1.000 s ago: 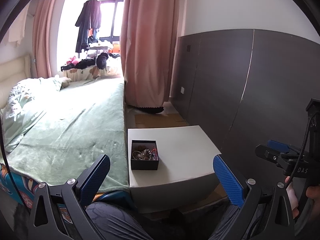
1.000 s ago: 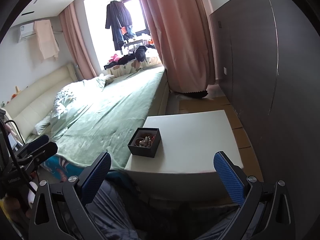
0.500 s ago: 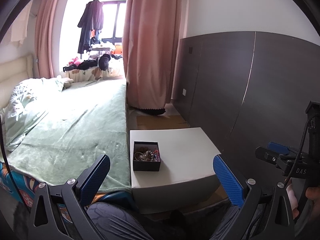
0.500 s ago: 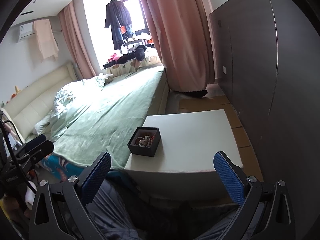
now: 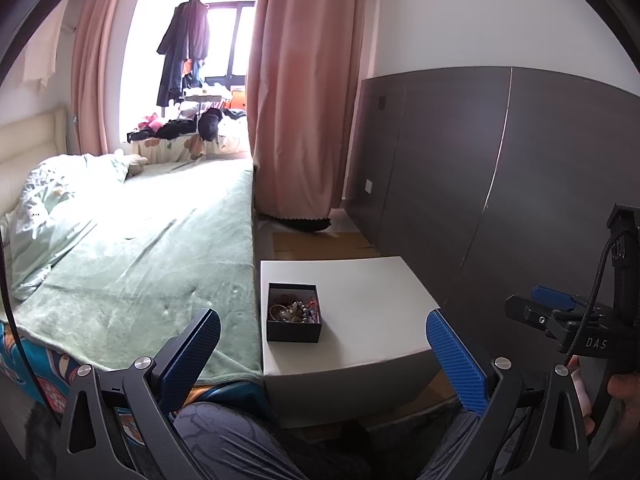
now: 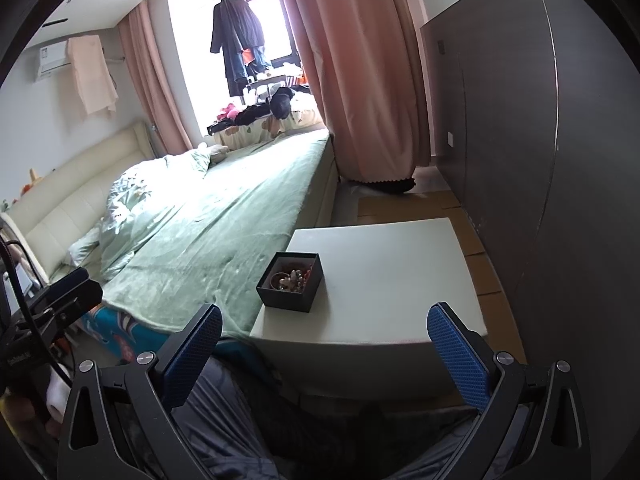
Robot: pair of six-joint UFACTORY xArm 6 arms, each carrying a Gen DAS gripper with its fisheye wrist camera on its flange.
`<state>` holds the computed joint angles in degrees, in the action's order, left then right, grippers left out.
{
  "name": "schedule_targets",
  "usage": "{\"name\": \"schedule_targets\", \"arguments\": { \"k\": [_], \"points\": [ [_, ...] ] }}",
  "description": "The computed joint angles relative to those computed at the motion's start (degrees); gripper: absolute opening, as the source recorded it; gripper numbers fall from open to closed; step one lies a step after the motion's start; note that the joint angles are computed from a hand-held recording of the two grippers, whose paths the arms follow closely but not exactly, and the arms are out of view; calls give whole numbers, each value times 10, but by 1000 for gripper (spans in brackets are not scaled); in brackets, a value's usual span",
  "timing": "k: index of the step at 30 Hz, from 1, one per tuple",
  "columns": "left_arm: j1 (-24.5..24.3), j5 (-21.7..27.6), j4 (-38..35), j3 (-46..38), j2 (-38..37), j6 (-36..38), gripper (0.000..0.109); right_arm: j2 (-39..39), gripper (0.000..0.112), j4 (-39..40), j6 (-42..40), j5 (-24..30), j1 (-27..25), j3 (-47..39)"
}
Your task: Organize jewelry
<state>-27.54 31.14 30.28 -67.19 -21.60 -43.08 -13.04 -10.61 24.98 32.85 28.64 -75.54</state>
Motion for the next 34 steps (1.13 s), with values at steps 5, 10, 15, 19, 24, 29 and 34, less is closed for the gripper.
{"name": "schedule_targets", "arguments": {
  "k": [5,10,15,19,24,29,34],
  "points": [
    [3,-3,-5,5,-4,1,103,4,103,-1,1,3,0,-5],
    [3,-4,-3,9,-7,-2,103,5,103,-2,2,5,0,-6],
    [5,-4,-4,15,-13,-6,103,4,103,-7,13,5,0,-5],
    [5,-5,-1,17,-13,-8,103,0,103,-11,17,7,0,-1],
    [6,-10,12,28,-19,-20,103,1,103,-12,20,11,-1,0],
    [7,-13,11,35,-21,-20,103,-2,103,-17,27,13,0,4],
    [10,-13,14,39,-22,-29,103,-4,103,-14,29,8,0,10]
  ]
}}
